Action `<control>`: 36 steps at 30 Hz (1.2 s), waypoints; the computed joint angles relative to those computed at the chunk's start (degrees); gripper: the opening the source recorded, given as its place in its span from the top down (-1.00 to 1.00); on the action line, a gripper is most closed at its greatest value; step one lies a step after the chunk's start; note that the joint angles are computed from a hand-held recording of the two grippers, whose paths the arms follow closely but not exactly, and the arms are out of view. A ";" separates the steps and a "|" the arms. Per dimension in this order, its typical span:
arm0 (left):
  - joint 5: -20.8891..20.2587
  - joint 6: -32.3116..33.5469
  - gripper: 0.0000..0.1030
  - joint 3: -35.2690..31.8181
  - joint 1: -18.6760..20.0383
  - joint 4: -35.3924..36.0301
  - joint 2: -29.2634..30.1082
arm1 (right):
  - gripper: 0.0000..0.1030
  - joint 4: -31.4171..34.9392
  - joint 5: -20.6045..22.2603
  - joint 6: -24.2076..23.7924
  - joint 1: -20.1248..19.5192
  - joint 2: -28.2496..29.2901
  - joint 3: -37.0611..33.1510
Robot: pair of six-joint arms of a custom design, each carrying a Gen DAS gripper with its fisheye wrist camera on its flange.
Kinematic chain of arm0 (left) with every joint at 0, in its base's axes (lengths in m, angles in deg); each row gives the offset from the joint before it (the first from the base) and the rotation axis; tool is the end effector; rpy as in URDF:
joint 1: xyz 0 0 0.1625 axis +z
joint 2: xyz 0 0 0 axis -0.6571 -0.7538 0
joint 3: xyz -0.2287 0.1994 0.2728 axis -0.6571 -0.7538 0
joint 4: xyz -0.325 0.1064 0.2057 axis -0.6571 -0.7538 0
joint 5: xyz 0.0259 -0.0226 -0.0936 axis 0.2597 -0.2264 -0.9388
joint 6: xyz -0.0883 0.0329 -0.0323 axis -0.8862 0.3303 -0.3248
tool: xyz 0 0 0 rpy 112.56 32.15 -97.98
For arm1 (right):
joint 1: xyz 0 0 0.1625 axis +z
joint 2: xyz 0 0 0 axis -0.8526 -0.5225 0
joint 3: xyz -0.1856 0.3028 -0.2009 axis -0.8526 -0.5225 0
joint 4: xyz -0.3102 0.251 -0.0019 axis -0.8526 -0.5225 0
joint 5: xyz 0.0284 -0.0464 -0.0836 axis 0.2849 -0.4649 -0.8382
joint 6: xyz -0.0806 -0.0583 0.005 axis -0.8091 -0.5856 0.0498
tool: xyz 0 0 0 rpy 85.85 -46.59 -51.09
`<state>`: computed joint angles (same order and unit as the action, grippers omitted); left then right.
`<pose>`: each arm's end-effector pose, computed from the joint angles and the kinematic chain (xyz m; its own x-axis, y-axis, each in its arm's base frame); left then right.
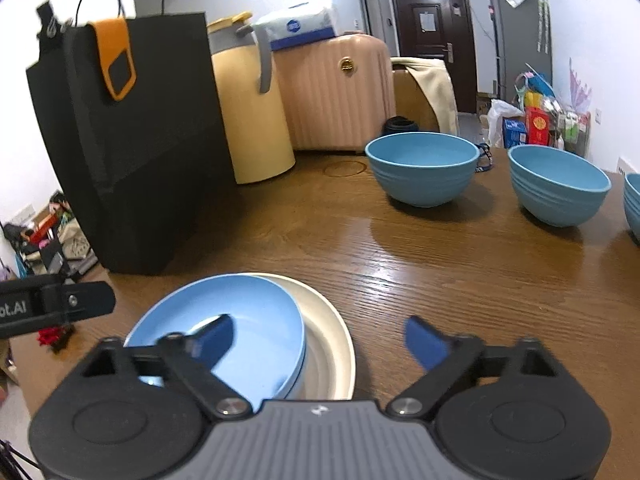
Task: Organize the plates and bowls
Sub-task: 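Raise both open grippers away from the plate stack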
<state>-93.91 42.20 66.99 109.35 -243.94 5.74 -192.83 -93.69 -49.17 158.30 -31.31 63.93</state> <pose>-0.0511 -0.7353 0.2320 -0.6628 -0.5914 -0.4592 0.1906 0.4598 -0.8673 0.2630 -0.8298 -0.0471 -0.7275 -0.5171 0.4510 -0.6842 0.5958 -0.4205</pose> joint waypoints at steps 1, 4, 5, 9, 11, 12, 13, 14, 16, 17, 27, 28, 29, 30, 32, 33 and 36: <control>-0.26 -0.72 -1.00 0.48 -0.07 0.22 -0.45 | -1.00 0.63 -0.43 0.94 0.04 -0.60 0.42; -1.60 -2.69 -1.00 2.17 -0.29 0.74 -1.94 | -1.00 1.40 -1.14 3.67 -0.02 -2.80 2.54; -1.85 -3.01 -1.00 2.51 -0.41 0.85 -2.23 | -1.00 1.01 -1.14 4.23 -0.07 -3.44 3.37; -2.56 -3.95 -1.00 2.55 -0.87 2.64 -2.62 | -1.00 -0.93 -2.14 5.67 -0.14 -5.07 5.31; -3.01 -5.48 -1.00 2.35 -1.04 4.52 -2.81 | -1.00 -1.68 -2.85 6.55 -0.15 -5.61 5.85; -3.09 -6.16 -1.00 2.15 -1.16 5.37 -2.79 | -1.00 -1.74 -2.86 6.93 -0.18 -5.76 5.86; -3.01 -6.55 -1.00 1.82 -1.29 5.99 -2.65 | -1.00 -2.06 -2.78 7.19 -0.23 -6.11 6.31; -2.75 -6.90 -1.00 1.31 -1.38 6.68 -2.37 | -1.00 -2.42 -2.79 7.27 -0.26 -6.41 6.70; -2.27 -7.69 -1.00 0.45 -1.64 8.05 -1.87 | -1.00 -2.94 -3.18 6.88 -0.26 -6.72 7.06; -2.30 -8.03 -1.00 0.22 -1.73 8.53 -1.74 | -1.00 -3.16 -3.36 6.65 -0.26 -6.83 7.19; -1.78 -9.69 -1.00 -3.13 -2.66 12.75 0.19 | -1.00 -4.04 -3.89 5.94 -0.71 -8.01 7.71; -1.83 -9.61 -1.00 -3.62 -2.73 13.12 0.47 | -1.00 -4.08 -3.99 5.91 -0.77 -8.03 7.57; -1.83 -9.37 -1.00 -3.99 -2.82 13.23 0.71 | -1.00 -4.09 -4.07 5.88 -0.83 -8.02 7.42; -1.71 -9.09 -1.00 -4.56 -2.93 13.43 1.10 | -1.00 -4.03 -4.20 5.86 -0.90 -8.01 7.19; -1.58 -8.82 -1.00 -5.61 -3.04 14.02 1.77 | -1.00 -3.83 -4.52 5.60 -0.98 -7.91 6.59; -1.64 -8.82 -1.00 -6.00 -3.09 14.33 1.99 | -1.00 -3.67 -4.72 5.48 -1.02 -7.72 6.07; -1.63 -9.33 -1.00 -7.68 -3.08 16.08 2.86 | -1.00 -2.89 -5.72 5.21 -1.04 -7.01 4.21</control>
<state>-95.54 32.88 59.31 106.27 -227.85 8.60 -195.72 -99.41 -43.96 157.26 -38.32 68.14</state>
